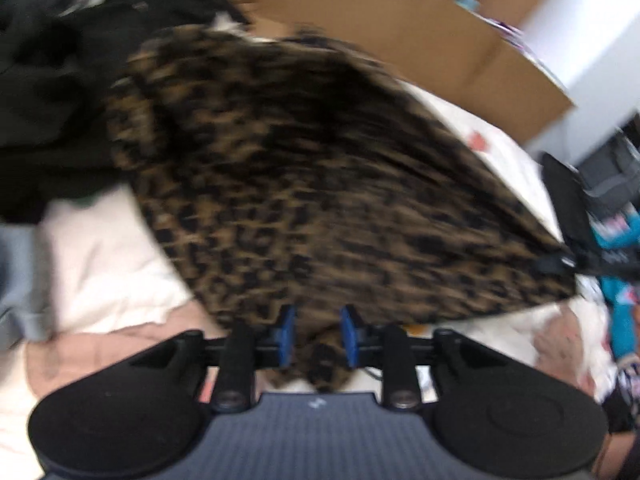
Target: Fold clothes
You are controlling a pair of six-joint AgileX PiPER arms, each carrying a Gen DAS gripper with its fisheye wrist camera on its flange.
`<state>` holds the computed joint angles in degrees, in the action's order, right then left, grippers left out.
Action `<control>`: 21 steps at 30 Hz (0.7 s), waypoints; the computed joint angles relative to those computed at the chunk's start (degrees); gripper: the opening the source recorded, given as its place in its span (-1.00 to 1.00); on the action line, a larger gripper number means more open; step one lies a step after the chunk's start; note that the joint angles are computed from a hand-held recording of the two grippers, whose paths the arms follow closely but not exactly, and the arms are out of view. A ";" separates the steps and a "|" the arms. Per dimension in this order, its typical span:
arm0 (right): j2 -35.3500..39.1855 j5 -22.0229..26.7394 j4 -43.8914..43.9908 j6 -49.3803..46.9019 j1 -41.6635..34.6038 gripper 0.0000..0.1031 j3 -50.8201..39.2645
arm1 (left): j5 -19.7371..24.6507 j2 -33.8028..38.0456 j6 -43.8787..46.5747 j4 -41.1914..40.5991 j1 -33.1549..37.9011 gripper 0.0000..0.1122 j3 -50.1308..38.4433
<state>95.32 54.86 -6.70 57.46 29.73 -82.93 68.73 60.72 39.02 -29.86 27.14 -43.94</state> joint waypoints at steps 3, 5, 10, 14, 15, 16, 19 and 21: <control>-2.66 0.59 -1.06 0.49 -2.35 -0.95 3.13 | -2.68 1.54 -0.08 0.31 0.54 -0.33 0.94; -3.97 1.48 -1.56 0.47 -3.61 -0.95 4.51 | -4.72 2.25 -1.38 0.85 -0.36 -0.30 1.88; -5.33 4.04 -2.25 -1.42 -6.15 -0.96 5.66 | -10.51 4.09 -5.32 2.72 -3.30 -0.10 4.77; -5.02 4.56 -3.25 -3.20 -7.67 -0.96 5.80 | -13.41 7.27 -7.31 3.46 -3.96 -0.04 7.08; -4.65 4.63 -3.31 -3.48 -8.15 -0.96 5.60 | -13.60 7.88 -7.49 3.01 -3.68 -0.04 7.66; -4.40 4.45 -3.12 -3.70 -8.73 -0.96 5.59 | -13.53 8.38 -7.21 2.04 -3.12 -0.04 8.28; -4.01 4.40 -3.27 -4.24 -9.91 -0.96 5.45 | -13.27 9.51 -4.94 -1.29 -2.05 -0.04 9.94; -3.88 4.39 -3.17 -4.75 -10.60 -0.96 5.41 | -13.79 10.41 -3.81 -2.89 -2.21 -0.11 11.06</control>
